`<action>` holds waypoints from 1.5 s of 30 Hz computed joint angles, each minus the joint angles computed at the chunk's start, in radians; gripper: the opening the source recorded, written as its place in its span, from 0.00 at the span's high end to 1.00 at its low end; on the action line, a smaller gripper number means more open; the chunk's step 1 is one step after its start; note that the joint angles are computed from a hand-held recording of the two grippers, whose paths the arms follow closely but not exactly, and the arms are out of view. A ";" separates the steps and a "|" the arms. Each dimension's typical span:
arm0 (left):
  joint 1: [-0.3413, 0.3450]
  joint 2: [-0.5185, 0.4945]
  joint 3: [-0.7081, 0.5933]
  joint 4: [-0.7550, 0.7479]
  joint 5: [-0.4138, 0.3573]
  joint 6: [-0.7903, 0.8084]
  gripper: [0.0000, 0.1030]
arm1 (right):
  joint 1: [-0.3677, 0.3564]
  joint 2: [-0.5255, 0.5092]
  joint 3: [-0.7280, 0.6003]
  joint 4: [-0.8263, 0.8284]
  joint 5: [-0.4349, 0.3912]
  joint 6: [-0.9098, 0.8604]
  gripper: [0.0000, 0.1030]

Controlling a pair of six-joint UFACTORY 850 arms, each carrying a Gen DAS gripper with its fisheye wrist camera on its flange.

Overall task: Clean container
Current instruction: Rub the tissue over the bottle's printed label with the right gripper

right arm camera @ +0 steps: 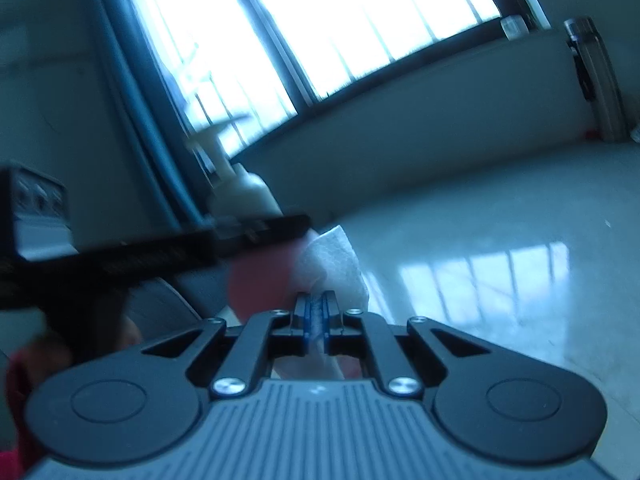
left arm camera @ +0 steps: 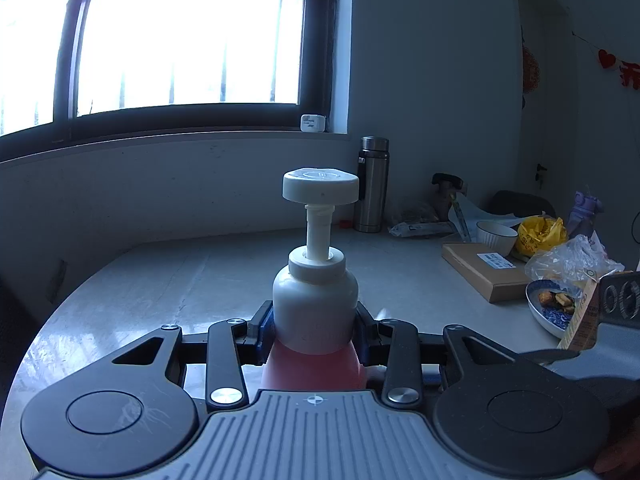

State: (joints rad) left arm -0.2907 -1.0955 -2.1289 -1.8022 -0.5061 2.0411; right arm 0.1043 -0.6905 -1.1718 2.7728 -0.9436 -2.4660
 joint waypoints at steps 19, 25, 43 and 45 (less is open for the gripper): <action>0.001 -0.002 -0.002 -0.014 0.009 0.010 0.62 | 0.020 -0.027 -0.076 -0.091 0.319 0.048 0.94; 0.000 0.005 0.011 -0.025 0.005 0.029 0.61 | 0.030 -0.036 -0.097 -0.099 0.407 0.050 0.93; 0.001 0.010 0.016 -0.037 0.017 0.037 0.61 | 0.015 0.005 -0.033 0.024 0.055 -0.043 0.94; 0.001 0.010 0.017 -0.039 0.019 0.041 0.61 | 0.012 0.002 -0.038 0.007 0.081 -0.026 0.94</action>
State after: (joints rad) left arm -0.2896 -1.0852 -2.1118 -1.8414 -0.4876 2.0817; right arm 0.1162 -0.6886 -1.2102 2.7800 -0.8626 -2.4924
